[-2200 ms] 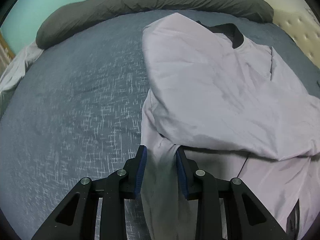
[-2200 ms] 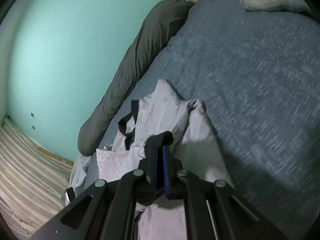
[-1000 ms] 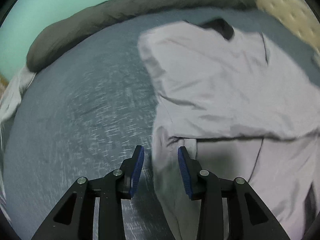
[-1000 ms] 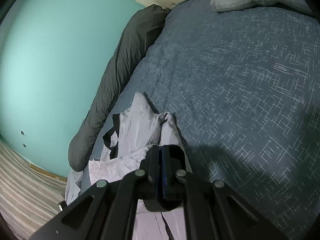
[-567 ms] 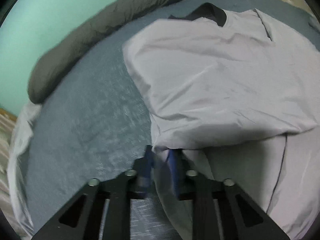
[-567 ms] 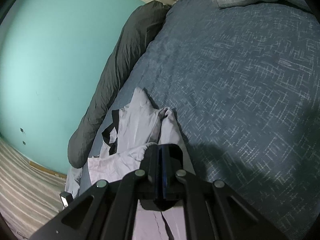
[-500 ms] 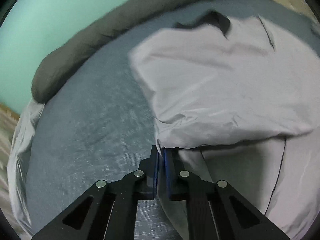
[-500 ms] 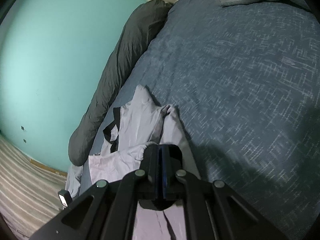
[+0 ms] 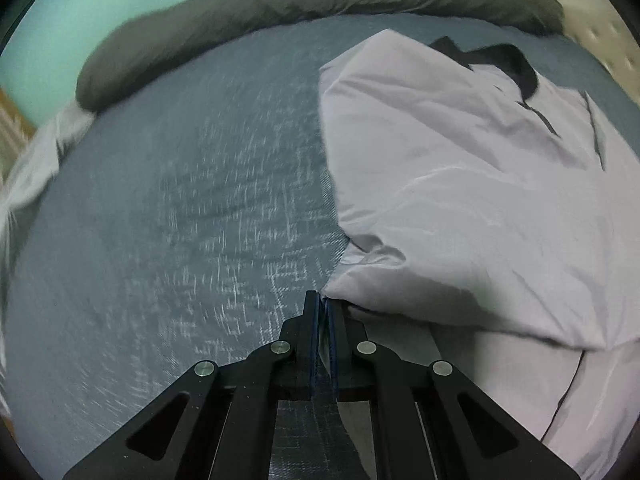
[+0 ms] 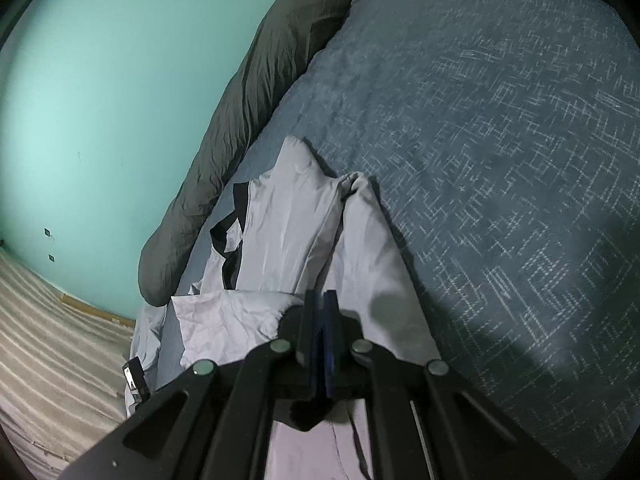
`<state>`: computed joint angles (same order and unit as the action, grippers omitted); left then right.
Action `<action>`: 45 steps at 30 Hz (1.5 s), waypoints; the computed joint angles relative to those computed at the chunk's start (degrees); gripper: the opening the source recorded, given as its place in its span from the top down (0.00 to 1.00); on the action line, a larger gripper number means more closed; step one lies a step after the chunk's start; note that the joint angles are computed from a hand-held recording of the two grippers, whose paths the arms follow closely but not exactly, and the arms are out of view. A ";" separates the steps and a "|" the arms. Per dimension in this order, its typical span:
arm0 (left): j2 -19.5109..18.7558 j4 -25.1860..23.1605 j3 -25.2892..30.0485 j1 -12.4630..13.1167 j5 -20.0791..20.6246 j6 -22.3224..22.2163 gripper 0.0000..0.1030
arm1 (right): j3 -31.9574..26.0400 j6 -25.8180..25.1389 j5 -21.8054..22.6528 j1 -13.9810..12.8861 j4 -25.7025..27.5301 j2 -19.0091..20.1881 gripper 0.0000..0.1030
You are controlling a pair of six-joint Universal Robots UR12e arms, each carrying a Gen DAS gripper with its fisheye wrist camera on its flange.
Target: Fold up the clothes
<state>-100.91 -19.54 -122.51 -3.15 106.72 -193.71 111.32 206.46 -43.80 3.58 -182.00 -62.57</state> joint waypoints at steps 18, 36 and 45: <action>3.80 8.98 -6.54 4.74 -15.52 -7.73 0.67 | 0.02 -0.02 0.51 0.02 0.81 -0.14 0.98; 3.62 5.52 -5.39 1.98 -9.24 -11.68 0.97 | -0.26 -0.06 0.88 0.00 1.46 0.11 0.98; 4.16 6.90 -6.94 2.11 -10.69 -15.35 0.97 | -0.73 -0.47 1.40 0.12 2.41 0.35 0.95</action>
<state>-96.76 -12.63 -129.45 -1.03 96.03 -209.06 110.59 205.99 -42.40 3.71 -179.59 -62.22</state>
